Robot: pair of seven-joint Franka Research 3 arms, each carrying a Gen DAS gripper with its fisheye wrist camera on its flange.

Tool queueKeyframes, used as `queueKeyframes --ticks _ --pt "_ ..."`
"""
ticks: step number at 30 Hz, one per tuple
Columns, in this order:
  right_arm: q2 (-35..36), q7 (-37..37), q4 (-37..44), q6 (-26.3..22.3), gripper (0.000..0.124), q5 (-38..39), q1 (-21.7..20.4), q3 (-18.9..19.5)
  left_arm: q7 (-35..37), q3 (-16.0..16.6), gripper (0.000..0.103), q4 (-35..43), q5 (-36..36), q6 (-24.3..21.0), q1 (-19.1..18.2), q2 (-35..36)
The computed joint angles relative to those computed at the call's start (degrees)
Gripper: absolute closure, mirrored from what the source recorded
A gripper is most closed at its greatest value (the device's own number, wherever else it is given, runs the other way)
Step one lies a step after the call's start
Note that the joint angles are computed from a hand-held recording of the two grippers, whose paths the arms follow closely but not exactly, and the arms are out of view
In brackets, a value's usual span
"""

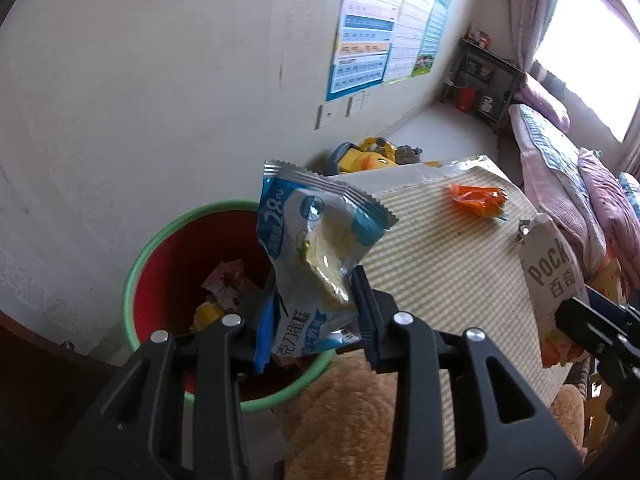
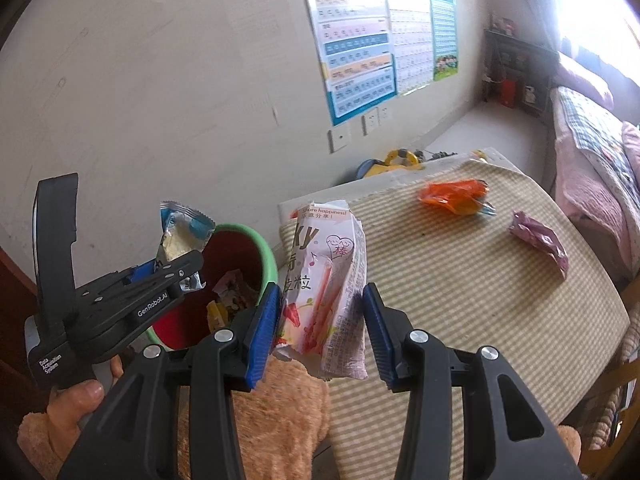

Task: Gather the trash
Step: 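Carry the blue-white bag over the bucket with the left tool while the right tool carries the POCKY bag there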

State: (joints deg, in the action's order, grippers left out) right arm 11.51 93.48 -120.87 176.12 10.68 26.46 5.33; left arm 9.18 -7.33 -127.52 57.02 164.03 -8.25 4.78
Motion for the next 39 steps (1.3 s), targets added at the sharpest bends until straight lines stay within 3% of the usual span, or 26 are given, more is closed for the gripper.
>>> queueKeyframes --ticks 15,25,39 --pt "5.29 -0.51 7.16 -3.47 0.082 -3.53 3.42 -0.24 -3.96 0.53 0.069 -3.74 3.28 -0.72 2.94 -2.74" --pt "8.61 0.02 11.51 -5.73 0.082 -5.18 5.61 -1.05 -2.09 0.77 0.069 -6.35 0.17 -0.14 5.08 -3.29" --pt "13.79 -2.36 17.8 -8.28 0.082 -3.82 5.37 0.47 -0.13 1.41 0.069 -7.37 -2.3 1.38 6.15 -2.32"
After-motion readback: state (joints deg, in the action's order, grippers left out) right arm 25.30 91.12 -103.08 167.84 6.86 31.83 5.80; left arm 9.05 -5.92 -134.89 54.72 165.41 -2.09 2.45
